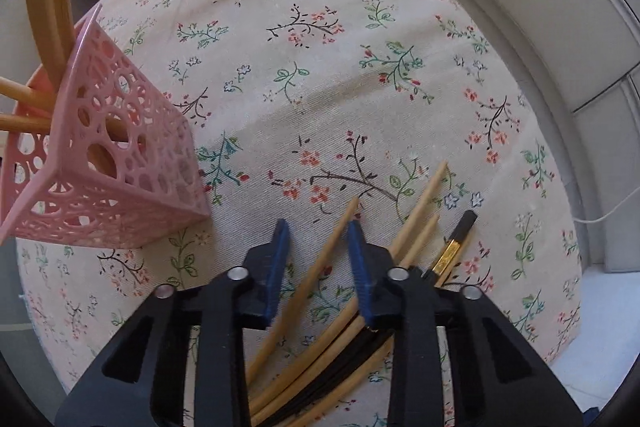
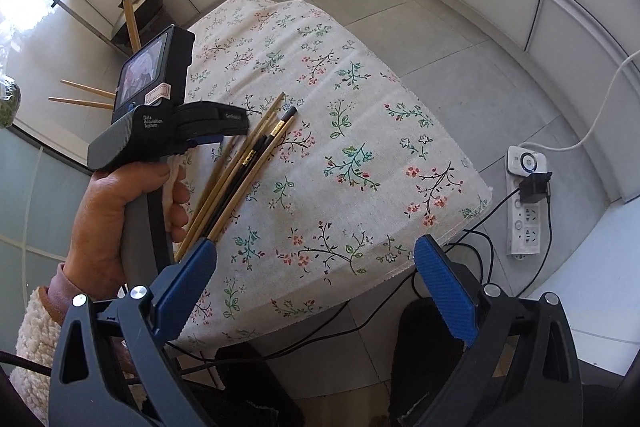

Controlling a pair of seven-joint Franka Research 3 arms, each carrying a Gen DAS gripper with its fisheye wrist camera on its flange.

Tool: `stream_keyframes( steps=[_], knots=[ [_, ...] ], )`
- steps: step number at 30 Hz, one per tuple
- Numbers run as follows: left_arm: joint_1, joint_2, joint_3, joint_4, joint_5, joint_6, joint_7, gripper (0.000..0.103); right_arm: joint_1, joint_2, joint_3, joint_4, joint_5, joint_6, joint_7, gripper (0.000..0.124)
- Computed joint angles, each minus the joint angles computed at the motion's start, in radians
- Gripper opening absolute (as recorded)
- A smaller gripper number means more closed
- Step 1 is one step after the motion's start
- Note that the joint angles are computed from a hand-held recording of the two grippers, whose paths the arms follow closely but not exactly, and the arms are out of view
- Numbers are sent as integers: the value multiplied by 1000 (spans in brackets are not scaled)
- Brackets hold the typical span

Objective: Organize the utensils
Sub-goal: 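Grasp one wooden chopstick from the bundle with the left tool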

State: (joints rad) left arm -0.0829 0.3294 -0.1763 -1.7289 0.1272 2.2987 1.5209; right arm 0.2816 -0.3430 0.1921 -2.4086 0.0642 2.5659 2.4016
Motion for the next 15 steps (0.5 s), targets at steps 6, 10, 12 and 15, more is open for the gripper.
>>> stream_keyframes(
  steps=[6,10,12,15],
  knots=[
    [19,-57,-4,-88,-12,68,49,10,-23,18,17,10,-54,-22,54,96],
    [42,-137,-4,-179,-58,141,107,7,-48,32,24,13,-103,-18,138,96],
    [55,-192,-9,-217,-118,156,162,7,-54,57,13,26,-103,-14,172,96],
    [53,-286,-5,-279,-187,179,246,6,-41,108,-21,61,-52,5,176,96]
  ],
)
